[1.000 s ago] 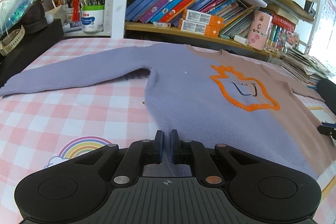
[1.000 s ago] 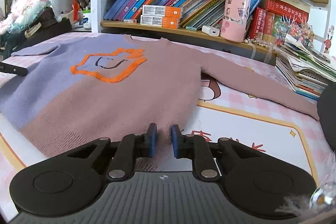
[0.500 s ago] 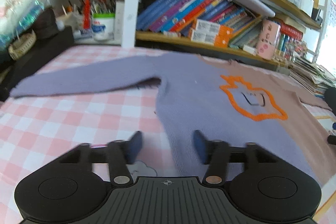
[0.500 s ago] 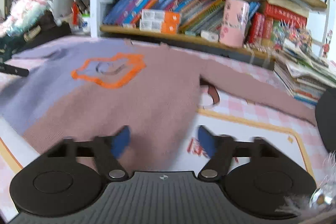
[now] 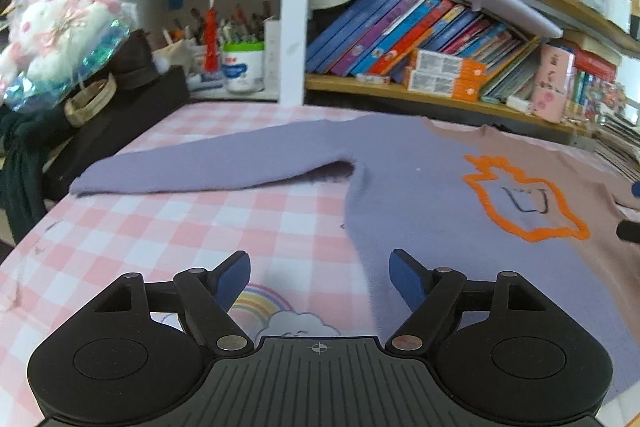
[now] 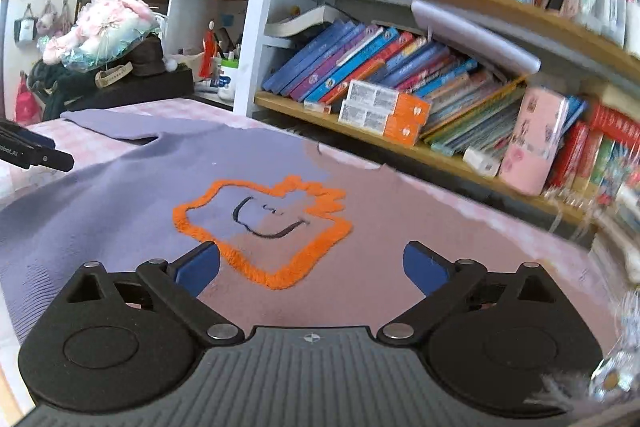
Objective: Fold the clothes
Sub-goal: 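Release the fabric and lift both grippers away from the flattened sweater, then move the left gripper to the lavender sleeve cuff and grasp it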
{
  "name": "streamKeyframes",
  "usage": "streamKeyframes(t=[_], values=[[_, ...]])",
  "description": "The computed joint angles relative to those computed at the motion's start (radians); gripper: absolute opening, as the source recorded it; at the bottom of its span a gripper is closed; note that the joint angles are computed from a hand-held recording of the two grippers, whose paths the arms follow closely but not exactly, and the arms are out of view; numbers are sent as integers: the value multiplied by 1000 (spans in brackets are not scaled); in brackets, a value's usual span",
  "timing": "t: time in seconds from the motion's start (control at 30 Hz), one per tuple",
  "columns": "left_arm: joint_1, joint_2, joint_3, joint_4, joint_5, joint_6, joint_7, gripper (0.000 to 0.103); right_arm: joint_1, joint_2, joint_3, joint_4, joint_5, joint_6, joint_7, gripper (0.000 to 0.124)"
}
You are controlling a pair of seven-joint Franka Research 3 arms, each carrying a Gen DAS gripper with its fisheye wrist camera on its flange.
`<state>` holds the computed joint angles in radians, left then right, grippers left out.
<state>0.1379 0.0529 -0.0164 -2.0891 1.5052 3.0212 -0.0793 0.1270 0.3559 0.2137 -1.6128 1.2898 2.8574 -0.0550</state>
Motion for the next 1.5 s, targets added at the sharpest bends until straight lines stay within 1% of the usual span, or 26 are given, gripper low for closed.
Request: streamKeyframes(t=[0.03,0.07,0.13,0.23,0.3,0.37,0.43,0.47,0.6,0.73,0.83,0.9,1.0,1.03,1.07,1.17,1.2,1.23,1.27,1.3,1.33,1.37,1.4,1.43,1.47,1.5], values=[[-1,2,-2,-2,-32,-10,30,79,3,7,-8,5,-22,-15,37,99],[-4,0,-3,-2,-28,-22,26,79,5,11,-14,10,-47,-27,67,99],[-10,-4,-5,-3,-7,-43,5,79,-1,11,-9,10,-52,-35,74,101],[-3,-15,0,-1,122,-42,-151,81,-4,10,-3,6,-54,-26,67,103],[4,-20,1,2,134,-77,-157,81,-10,6,10,1,-23,-9,29,103],[15,-18,5,14,89,-123,-125,81,-20,1,24,-3,39,3,-32,103],[34,-5,19,41,80,-134,-161,80,-20,0,21,0,77,2,-58,103],[46,7,28,56,49,-134,-169,80,-17,1,16,1,84,0,-60,103],[80,72,54,119,-152,-139,-64,78,-4,-1,3,0,94,4,-73,103],[73,145,77,201,-290,-232,69,75,-9,-2,-7,3,103,-32,-51,103],[58,175,102,243,-309,-295,56,73,-12,-1,-15,7,99,-59,-24,103],[70,186,109,246,-362,-268,63,72,-9,-1,-19,7,89,-63,-12,103],[83,209,113,250,-474,-222,77,66,-5,0,-22,7,67,-67,0,103],[80,213,122,249,-489,-206,53,66,-5,0,-21,7,64,-67,1,103],[67,213,141,246,-470,-185,-9,66,-6,0,-20,7,63,-66,2,103],[61,222,188,231,-436,-33,-187,66,-9,2,-17,9,68,-64,-1,103],[65,228,195,229,-445,17,-211,66,-9,1,-16,8,70,-62,-4,103],[65,234,197,230,-463,44,-210,66,-8,0,-16,7,71,-61,-6,103],[59,237,195,235,-482,35,-182,66,-9,0,-15,6,72,-61,-9,103],[56,236,184,240,-511,-1,-127,66,-9,0,-16,6,73,-62,-10,103],[47,233,178,248,-529,-46,-78,66,-10,0,-16,6,73,-63,-10,103],[32,225,178,255,-526,-112,-36,66,-11,0,-16,6,73,-66,-9,103],[18,218,181,263,-507,-168,-16,66,-12,0,-17,7,75,-68,-8,103],[6,210,193,265,-461,-202,-37,66,-13,0,-17,7,77,-69,-8,103],[6,204,195,264,-431,-225,-50,66,-13,0,-17,8,79,-70,-8,103],[23,203,187,260,-440,-221,-45,66,-11,0,-18,7,76,-69,-8,103]])
